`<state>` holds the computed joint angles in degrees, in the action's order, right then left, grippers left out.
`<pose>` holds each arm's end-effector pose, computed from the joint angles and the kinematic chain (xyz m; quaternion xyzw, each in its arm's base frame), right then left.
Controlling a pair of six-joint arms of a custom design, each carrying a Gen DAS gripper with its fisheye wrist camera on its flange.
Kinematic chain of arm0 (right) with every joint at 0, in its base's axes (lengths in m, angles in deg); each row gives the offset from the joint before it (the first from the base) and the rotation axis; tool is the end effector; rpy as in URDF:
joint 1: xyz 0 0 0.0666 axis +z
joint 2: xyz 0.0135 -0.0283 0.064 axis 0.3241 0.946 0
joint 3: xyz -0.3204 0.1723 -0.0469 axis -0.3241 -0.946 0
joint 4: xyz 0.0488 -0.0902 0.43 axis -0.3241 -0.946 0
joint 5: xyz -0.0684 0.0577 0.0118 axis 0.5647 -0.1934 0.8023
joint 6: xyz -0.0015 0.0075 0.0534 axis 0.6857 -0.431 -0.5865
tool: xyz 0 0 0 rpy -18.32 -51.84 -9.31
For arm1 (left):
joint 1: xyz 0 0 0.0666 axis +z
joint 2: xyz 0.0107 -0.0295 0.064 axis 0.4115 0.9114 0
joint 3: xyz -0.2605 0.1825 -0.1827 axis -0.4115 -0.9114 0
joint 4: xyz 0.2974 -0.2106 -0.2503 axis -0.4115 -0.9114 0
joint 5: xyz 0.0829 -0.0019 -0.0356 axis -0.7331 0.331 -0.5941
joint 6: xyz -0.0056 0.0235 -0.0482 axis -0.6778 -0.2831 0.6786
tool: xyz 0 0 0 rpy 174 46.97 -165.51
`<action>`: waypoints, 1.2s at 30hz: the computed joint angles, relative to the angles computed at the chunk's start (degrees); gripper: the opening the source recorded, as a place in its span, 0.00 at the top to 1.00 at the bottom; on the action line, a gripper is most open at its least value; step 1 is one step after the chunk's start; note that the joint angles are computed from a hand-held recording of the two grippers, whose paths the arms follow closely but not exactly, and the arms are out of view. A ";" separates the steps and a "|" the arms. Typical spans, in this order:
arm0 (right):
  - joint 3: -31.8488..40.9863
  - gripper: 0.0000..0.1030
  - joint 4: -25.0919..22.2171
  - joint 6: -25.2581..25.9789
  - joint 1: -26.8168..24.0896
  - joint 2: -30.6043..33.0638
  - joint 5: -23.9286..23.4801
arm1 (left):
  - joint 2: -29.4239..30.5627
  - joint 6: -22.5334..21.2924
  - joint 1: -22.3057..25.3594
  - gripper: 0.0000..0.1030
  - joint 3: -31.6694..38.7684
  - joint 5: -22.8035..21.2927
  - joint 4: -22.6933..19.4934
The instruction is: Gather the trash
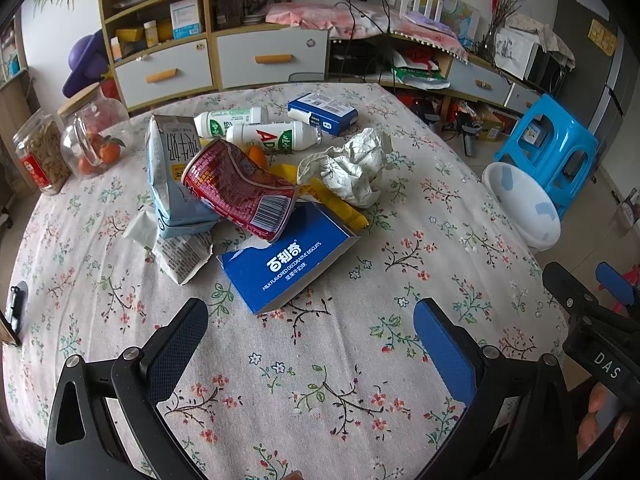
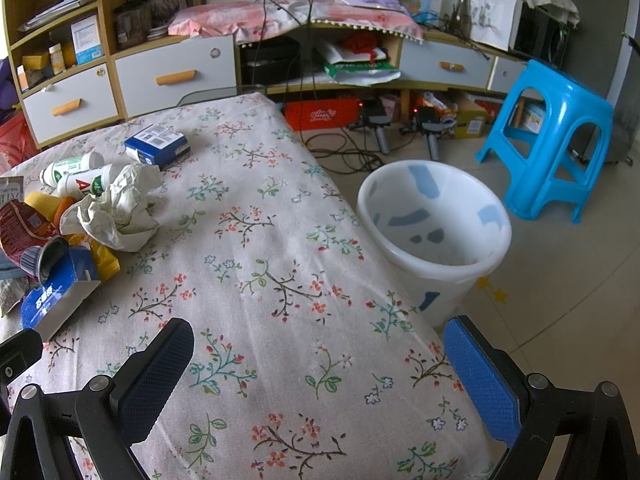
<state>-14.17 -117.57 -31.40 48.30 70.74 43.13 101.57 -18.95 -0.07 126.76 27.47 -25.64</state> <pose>0.3122 0.1536 0.3277 0.1390 0.9181 -0.0841 0.3616 0.3654 -0.1626 0.3105 0.0931 0.9457 -0.0555 0.3065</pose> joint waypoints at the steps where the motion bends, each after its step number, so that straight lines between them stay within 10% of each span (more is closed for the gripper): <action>1: 0.02 0.00 -0.06 -0.04 -0.02 0.01 -0.05 | -0.05 0.03 -0.01 0.00 0.00 0.03 -0.03; 36: 3.87 0.00 -3.20 0.08 -0.74 2.83 1.16 | 1.84 -2.76 4.16 0.00 4.60 2.01 -4.24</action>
